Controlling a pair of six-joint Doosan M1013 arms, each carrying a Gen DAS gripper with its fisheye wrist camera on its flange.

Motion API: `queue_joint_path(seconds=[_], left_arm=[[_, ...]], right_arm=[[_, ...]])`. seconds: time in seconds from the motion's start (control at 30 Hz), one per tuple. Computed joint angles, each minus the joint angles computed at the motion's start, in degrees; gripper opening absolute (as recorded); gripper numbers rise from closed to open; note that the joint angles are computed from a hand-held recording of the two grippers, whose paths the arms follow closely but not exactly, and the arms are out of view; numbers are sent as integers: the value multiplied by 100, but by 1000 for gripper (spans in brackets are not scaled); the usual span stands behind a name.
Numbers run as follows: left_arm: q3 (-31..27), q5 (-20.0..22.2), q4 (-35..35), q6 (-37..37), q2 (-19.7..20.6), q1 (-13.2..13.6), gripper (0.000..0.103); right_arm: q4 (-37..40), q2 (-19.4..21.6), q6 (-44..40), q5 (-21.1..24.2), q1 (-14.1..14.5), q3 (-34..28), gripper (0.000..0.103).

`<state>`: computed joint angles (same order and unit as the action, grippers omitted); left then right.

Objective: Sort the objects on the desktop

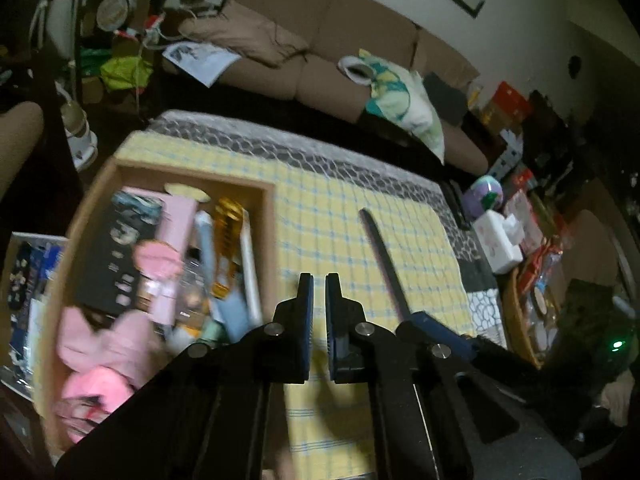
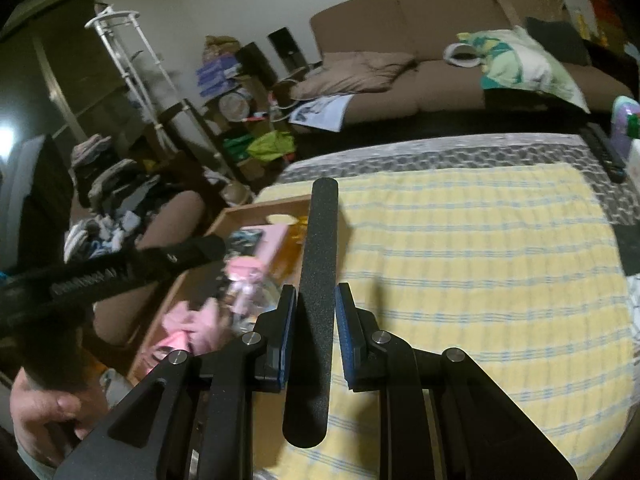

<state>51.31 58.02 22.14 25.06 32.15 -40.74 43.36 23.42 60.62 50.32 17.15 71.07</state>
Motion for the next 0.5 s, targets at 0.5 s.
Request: queue_joint_path(seconds=[0.5], left_arm=[[-56,145,-996,1207,188,97,11]], right_arm=[[-338,42,298,-135,40,-9,19]])
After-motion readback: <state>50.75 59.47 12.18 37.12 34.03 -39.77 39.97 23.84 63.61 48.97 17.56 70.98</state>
